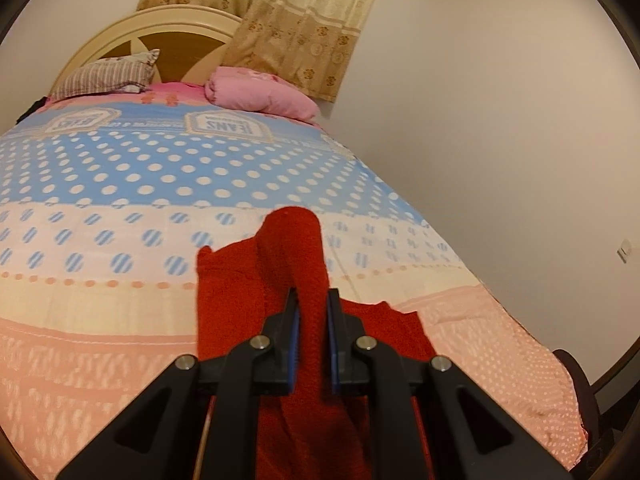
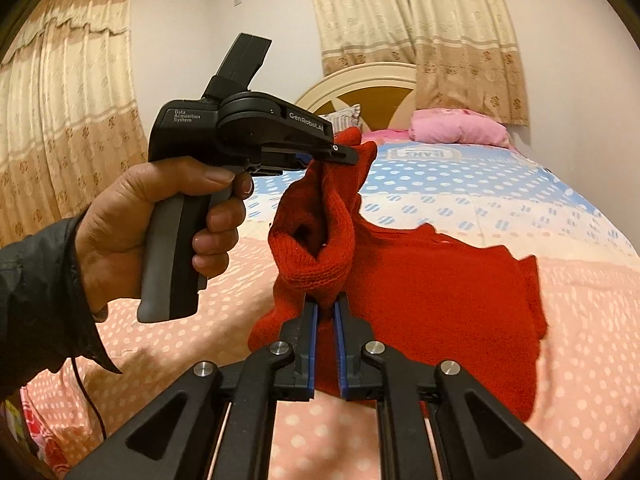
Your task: Fold small clothes
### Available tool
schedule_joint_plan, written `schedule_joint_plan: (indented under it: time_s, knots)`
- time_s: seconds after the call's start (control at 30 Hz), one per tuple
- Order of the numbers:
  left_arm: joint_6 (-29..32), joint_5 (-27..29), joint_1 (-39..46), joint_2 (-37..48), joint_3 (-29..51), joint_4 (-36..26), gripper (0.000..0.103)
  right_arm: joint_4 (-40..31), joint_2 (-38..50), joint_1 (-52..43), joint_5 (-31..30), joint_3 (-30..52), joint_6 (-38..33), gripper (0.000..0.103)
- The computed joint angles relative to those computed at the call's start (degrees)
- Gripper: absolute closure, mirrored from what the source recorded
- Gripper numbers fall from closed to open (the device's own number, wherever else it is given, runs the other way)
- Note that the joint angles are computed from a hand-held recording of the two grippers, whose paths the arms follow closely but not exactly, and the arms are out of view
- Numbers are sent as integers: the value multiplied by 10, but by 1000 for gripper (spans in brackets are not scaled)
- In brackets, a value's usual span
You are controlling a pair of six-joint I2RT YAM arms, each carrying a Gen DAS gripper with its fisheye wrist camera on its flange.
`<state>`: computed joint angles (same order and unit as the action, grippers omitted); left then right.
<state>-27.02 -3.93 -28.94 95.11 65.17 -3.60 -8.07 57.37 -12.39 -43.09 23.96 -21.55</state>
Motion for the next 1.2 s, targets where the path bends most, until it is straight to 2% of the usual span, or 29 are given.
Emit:
schedule_joint_plan:
  time_s: [0.53, 0.57, 0.77, 0.93, 1.0, 1.03, 1.07, 1.13, 1.2]
  knots:
    - [8, 18, -64, 149, 168, -60, 92, -69, 98, -159, -74, 39, -79, 98]
    - [7, 20, -65, 154, 174, -61, 92, -69, 103, -167, -75, 40, -83, 102]
    - [10, 32, -79, 189, 204, -70, 94, -116, 177, -211, -78, 78, -132, 102]
    - [8, 36, -77, 192, 202, -74, 94, -163, 212, -220, -96, 110, -142, 100]
    - [8, 36, -76, 188, 198, -73, 94, -158, 204, -204, -93, 107, -133, 91]
    - [7, 36, -76, 190, 201, -74, 94, -154, 201, -195, -93, 104, -128, 79]
    - [7, 36, -76, 192, 203, -75, 94, -146, 200, -189, -91, 102, -120, 59]
    - [10, 36, -75, 193, 206, -78, 94, -118, 194, -175, -87, 94, -93, 39]
    - [16, 36, -75, 199, 213, -87, 94, -102, 203, -163, -81, 98, -77, 39]
